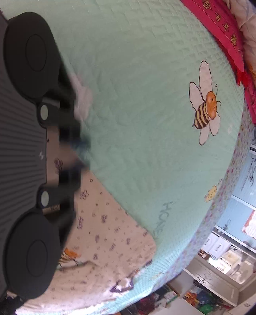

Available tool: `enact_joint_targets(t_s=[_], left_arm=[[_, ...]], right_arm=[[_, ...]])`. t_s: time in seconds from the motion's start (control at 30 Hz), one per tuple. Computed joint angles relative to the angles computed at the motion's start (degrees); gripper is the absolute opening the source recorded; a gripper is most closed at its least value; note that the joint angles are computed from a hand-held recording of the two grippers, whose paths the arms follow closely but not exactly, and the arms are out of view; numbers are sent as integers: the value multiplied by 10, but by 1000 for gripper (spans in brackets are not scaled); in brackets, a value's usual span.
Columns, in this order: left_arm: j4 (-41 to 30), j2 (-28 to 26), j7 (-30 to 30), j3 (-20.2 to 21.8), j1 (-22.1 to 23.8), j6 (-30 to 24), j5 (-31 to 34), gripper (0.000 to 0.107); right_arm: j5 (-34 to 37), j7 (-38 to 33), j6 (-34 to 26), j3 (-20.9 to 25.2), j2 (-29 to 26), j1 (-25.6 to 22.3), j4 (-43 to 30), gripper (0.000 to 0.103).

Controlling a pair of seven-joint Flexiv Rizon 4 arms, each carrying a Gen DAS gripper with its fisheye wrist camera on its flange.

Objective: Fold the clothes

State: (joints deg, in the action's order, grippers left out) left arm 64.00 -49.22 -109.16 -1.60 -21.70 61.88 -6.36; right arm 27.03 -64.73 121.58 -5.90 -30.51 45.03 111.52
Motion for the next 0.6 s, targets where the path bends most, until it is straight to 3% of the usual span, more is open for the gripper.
enact_joint_targets(t_s=[0.2,0.23,0.27,0.33,0.37,0.43,0.47,0.53,0.6], left_arm=[[21,12,22,-15,10,30,-7,0],[26,15,20,-30,20,35,-6,0],[40,15,54,-64,40,46,-43,1],[58,13,120,-126,75,47,-99,12],[49,10,131,-130,76,23,-101,27],[25,4,141,-102,54,-1,-96,37],[9,-2,141,-84,41,-11,-88,36],[-31,-15,124,-39,11,-36,-55,5],[-64,-28,127,-21,0,-54,-36,0]], right_arm=[[-3,3,6,8,-2,-7,-1,84],[-3,3,6,8,-2,-7,-1,84],[-3,2,5,8,-2,-7,-1,84],[-2,2,5,7,-2,-7,-2,84],[-2,2,4,7,-2,-6,-2,84],[-2,2,4,7,-2,-6,-2,84],[-2,2,4,7,-2,-6,-2,84],[-1,1,4,6,-2,-5,-2,84],[-1,1,3,5,-1,-4,-2,84]])
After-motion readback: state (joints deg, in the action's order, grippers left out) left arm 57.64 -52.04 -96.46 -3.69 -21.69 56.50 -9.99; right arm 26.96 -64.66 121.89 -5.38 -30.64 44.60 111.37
